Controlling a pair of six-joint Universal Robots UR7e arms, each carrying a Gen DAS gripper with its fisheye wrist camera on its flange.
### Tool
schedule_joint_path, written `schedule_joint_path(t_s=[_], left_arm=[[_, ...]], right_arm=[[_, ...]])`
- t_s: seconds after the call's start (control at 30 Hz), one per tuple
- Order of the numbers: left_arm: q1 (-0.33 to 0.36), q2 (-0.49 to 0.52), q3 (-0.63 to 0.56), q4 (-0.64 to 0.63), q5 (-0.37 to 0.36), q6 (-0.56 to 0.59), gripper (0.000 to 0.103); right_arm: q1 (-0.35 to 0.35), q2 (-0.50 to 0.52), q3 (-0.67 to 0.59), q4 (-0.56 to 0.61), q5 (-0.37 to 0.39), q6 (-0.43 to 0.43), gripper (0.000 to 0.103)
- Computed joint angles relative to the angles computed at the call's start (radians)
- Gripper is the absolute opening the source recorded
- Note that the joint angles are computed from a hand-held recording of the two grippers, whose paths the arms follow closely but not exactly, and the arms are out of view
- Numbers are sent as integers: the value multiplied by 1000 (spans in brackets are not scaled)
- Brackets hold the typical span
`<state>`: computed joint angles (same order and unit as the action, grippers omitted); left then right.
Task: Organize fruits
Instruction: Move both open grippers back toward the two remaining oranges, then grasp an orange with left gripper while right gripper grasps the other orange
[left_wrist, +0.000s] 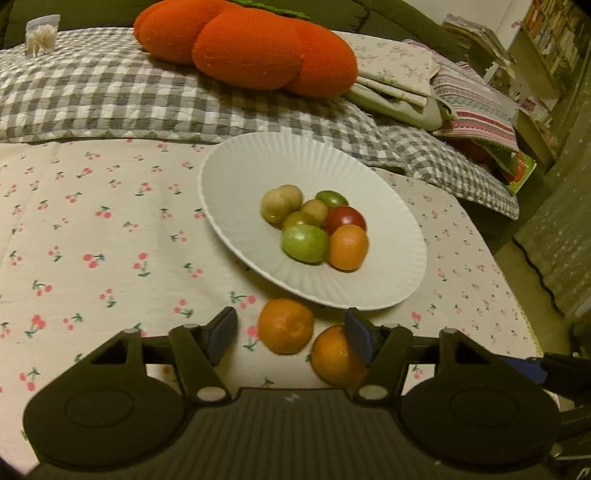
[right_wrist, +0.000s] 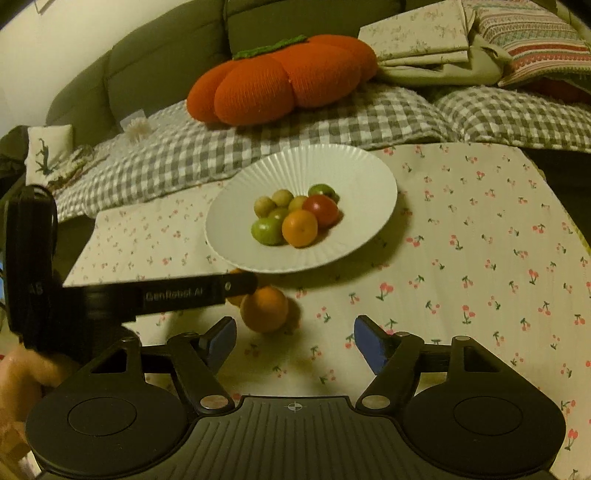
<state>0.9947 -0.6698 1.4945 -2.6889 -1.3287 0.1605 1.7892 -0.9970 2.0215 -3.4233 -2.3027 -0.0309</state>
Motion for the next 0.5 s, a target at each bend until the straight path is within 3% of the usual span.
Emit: schedule_joint_path(t_s=[0.2, 0.33, 0.5], left_arm=[[9, 4, 3, -14, -45, -5, 56], [22, -3, 20, -50, -77, -11, 47], [30, -9, 32, -72, -82, -78, 43]], right_arm=[[-8, -8, 15, 3, -6, 7, 72], [-9, -13, 19, 3, -8, 9, 72], [-9, -14, 22, 2, -8, 10, 72]])
